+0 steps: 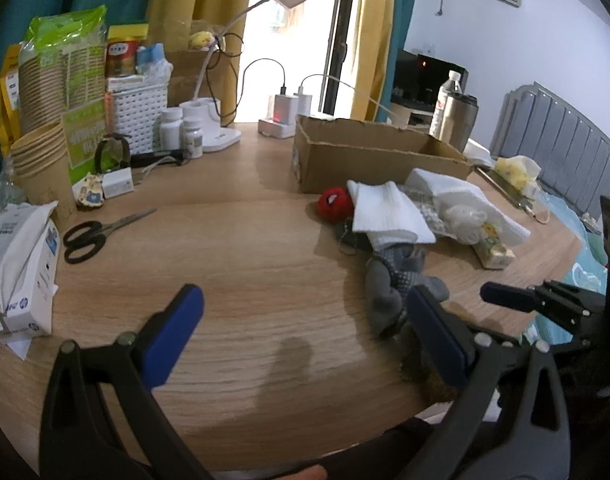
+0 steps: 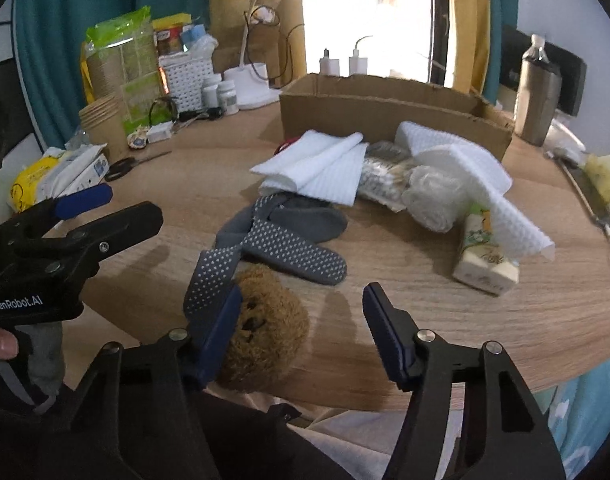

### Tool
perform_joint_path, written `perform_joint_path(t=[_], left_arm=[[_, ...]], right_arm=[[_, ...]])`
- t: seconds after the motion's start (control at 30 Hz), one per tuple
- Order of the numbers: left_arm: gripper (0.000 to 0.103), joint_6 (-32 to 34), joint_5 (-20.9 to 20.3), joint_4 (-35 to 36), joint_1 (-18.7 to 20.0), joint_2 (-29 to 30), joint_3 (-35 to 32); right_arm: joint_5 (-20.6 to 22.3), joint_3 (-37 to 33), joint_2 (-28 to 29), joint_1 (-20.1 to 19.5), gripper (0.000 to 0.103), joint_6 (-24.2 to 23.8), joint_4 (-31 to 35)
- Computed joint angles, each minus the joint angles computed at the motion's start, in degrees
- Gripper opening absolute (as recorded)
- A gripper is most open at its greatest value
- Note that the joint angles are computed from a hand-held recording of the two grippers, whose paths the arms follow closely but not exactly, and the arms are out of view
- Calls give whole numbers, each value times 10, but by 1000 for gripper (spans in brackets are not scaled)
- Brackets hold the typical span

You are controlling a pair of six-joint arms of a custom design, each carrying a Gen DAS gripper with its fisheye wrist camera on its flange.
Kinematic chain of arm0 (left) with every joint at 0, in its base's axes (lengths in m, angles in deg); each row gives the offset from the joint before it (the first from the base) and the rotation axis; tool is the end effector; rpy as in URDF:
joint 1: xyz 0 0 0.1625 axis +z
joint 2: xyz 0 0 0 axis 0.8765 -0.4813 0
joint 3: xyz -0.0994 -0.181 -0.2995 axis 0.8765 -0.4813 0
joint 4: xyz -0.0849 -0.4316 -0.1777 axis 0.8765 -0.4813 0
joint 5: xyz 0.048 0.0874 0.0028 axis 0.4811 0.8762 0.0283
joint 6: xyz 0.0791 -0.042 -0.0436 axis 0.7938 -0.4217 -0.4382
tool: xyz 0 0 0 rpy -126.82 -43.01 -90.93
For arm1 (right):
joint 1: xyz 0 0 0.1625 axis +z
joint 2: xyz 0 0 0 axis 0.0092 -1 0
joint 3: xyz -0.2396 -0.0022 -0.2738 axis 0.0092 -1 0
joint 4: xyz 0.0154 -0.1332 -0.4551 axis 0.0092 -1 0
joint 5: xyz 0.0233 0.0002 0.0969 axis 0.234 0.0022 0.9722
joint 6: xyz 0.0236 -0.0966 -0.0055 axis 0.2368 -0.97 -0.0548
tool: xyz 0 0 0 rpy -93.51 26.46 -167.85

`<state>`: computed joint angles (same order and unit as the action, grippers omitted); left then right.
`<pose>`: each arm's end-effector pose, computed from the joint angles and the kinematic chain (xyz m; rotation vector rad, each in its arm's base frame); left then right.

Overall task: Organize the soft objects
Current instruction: 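Lower the right gripper onto the brown teddy bear and close it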

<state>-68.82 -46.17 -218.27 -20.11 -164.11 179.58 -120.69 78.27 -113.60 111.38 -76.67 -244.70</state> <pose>-0.1111 -0.3980 0.2280 0.0743 2.1157 -1.2338 0.2965 -0.4584 0.0648 1.2762 -2.4360 0.5140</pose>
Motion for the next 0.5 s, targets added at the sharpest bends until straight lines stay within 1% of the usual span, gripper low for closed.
perform_joint_path(t=[0.13,0.3,0.33,0.37,0.4,0.43,0.47,0.5], left_arm=[[102,1,-3,-2,4,1,-2],[102,3,-7,-7,7,3,-2],[102,9,-9,-15,9,8,-4],[102,14,-10,-21,10,12,-6],[102,22,-12,-30,11,18,-9],[102,27,-14,-36,12,23,-11],[102,33,-17,-43,13,30,-14],[102,39,-20,-49,15,37,-18]], right_arm=[[-7,-4,3,4,66,-4,15],[1,-11,7,0,65,1,32],[7,-11,6,-2,59,-2,37],[13,-12,5,-3,49,-4,43],[18,-10,3,-4,44,-8,43],[22,-9,2,-4,34,-12,41],[22,-8,2,-5,31,-15,35],[19,-9,3,-5,31,-16,31]])
